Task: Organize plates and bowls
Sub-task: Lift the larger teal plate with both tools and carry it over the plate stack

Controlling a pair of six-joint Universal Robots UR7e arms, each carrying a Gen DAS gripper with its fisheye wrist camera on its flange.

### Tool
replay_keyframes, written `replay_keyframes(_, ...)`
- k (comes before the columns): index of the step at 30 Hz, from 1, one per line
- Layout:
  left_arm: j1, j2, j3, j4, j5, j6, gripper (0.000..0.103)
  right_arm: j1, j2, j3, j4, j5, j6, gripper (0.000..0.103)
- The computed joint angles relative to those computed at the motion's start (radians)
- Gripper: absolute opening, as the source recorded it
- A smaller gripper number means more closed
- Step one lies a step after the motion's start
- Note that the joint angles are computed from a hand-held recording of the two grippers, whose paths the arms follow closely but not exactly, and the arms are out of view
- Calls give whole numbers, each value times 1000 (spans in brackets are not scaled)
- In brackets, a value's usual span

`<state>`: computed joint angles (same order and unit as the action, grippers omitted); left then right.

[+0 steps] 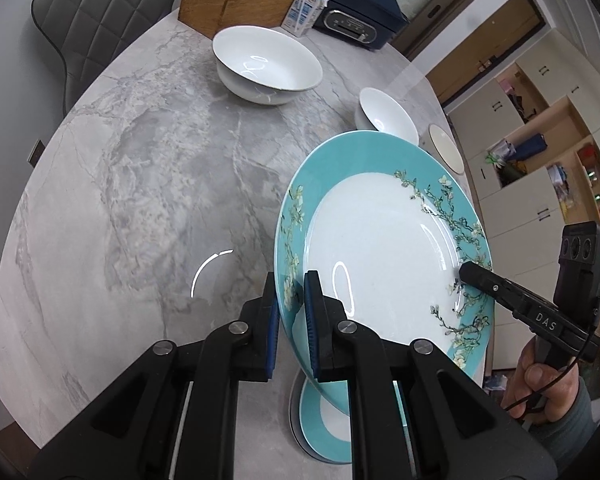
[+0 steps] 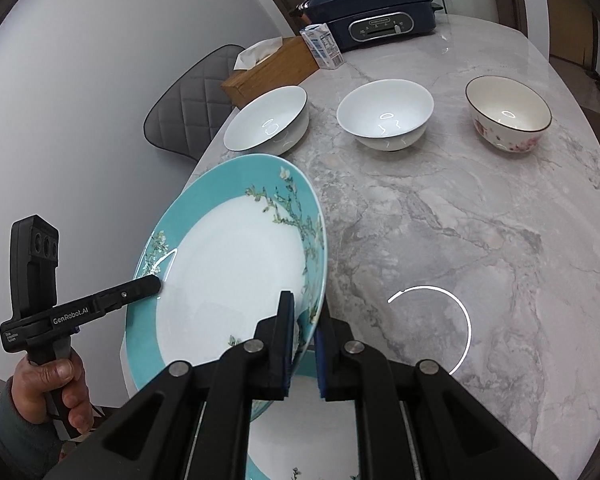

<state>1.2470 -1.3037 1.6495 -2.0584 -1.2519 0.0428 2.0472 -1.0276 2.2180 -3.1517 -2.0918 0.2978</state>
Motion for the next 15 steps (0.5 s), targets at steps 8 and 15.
replay_keyframes(8,-25,-88,127,41,-13,11,10,35,-48,138,-43,-41,112,11)
replay_keyframes(15,-22,-141,234,61,-20,11,10,54,-47,238,-87,-71,211,11)
